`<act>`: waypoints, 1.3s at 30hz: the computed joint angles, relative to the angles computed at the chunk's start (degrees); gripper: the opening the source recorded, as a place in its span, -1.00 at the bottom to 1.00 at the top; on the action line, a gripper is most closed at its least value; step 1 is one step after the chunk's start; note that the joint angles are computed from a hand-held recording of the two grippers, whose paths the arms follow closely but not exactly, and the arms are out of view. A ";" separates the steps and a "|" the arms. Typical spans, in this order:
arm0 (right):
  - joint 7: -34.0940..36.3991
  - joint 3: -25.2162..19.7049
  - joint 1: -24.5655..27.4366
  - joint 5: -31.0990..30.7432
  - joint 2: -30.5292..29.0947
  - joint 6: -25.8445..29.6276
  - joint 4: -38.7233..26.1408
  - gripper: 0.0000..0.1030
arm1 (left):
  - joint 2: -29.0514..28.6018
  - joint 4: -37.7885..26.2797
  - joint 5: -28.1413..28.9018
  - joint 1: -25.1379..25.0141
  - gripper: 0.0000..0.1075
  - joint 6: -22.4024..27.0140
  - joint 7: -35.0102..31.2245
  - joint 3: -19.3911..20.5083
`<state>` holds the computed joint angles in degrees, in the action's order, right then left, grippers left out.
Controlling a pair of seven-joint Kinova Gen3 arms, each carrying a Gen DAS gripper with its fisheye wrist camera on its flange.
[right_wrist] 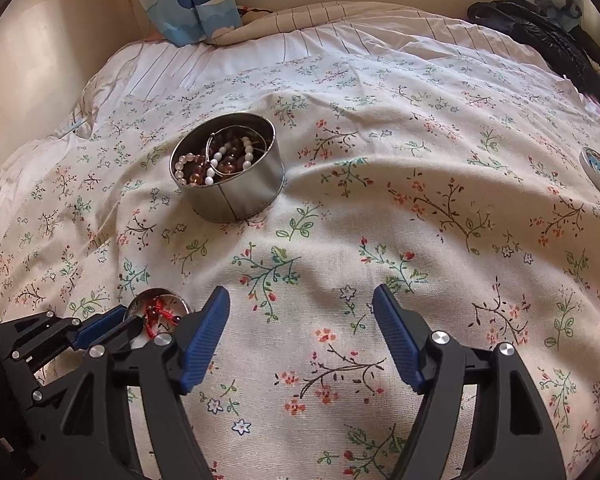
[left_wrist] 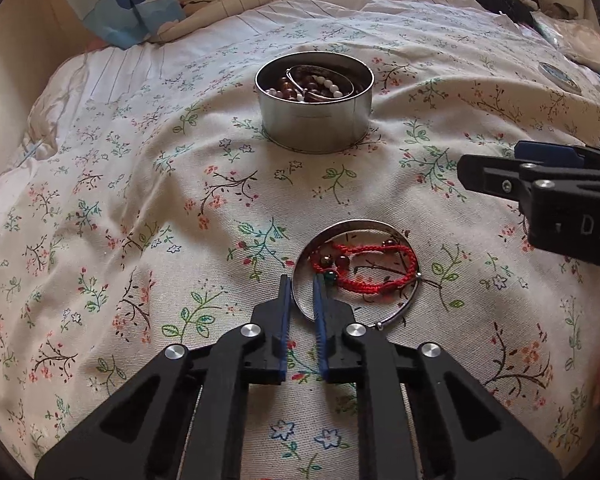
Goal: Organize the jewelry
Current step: 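Move both open tools back toward the bracelet dish, then close the left tool on the silver bangle while the right tool grasps the red string bracelet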
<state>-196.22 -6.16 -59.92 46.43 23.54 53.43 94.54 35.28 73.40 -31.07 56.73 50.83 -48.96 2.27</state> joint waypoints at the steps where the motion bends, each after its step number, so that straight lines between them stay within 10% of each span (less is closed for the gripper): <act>1: -0.42 0.09 -0.03 -0.01 -0.08 0.04 0.18 0.39 | -0.69 0.86 1.21 -1.33 -0.95 -1.48 0.00 0.92; 9: -0.08 -0.41 1.20 -0.45 -0.33 -2.68 1.20 0.39 | -9.00 14.14 10.75 -20.18 -0.95 -20.12 5.55 13.42; 16: 14.36 -3.05 1.91 0.52 2.85 -8.54 -3.71 0.39 | -12.49 19.89 21.51 -12.96 -0.95 -29.68 3.66 -0.63; 23: 25.28 -0.21 1.66 -7.66 5.71 -10.90 -7.33 0.33 | -11.95 18.97 26.04 -10.21 -0.93 -28.98 -0.55 -4.46; 28: 27.09 1.69 1.47 -12.37 4.65 -12.44 -6.01 -0.81 | -11.29 17.30 18.42 -10.09 -0.94 -26.43 4.99 -2.54; 39: 14.20 5.11 -1.68 -6.87 0.58 -13.97 -0.16 -0.83 | -4.79 6.82 14.43 -5.07 -0.92 -12.30 2.61 -5.55</act>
